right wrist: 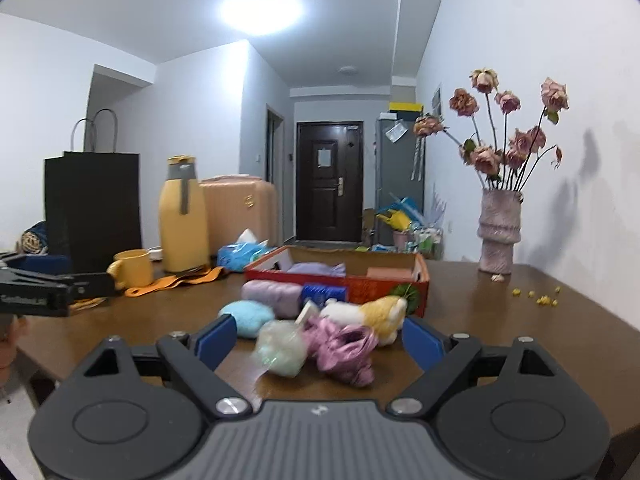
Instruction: Organize soft objects
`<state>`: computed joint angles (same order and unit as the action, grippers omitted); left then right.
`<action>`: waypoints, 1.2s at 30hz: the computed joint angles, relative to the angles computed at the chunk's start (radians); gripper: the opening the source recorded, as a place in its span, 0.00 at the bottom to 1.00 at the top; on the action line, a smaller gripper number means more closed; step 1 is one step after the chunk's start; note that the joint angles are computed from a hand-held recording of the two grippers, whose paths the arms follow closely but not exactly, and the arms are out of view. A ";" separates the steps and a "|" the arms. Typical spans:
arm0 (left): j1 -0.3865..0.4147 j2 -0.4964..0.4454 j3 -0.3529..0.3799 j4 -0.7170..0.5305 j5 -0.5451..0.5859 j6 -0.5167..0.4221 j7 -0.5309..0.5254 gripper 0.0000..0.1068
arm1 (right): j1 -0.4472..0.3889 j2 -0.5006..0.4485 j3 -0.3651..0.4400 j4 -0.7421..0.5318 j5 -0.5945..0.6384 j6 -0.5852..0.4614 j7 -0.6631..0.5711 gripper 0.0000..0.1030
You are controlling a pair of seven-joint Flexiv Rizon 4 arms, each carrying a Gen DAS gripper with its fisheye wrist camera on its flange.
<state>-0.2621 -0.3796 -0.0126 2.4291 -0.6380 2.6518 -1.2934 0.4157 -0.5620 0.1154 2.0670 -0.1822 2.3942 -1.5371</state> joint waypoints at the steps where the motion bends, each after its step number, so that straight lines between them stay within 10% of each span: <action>1: -0.002 -0.004 0.002 -0.003 0.000 0.007 0.006 0.96 | 0.000 -0.001 -0.001 0.001 -0.012 0.004 -0.010 0.87; 10: 0.034 -0.046 0.004 -0.046 0.040 -0.080 -0.016 0.96 | 0.030 -0.058 -0.006 -0.056 0.038 0.012 -0.032 0.86; 17: 0.079 -0.106 0.015 -0.148 0.088 -0.231 -0.019 0.96 | 0.037 -0.140 -0.025 -0.214 -0.030 -0.210 0.066 0.78; 29: 0.239 -0.222 -0.067 -0.440 0.422 -0.520 -0.109 0.95 | -0.006 -0.255 -0.043 -0.456 -0.057 -0.397 0.215 0.63; 36: 0.376 -0.260 -0.190 -0.520 0.537 -0.680 -0.150 0.42 | -0.086 -0.338 0.038 -0.612 -0.205 -0.432 0.261 0.63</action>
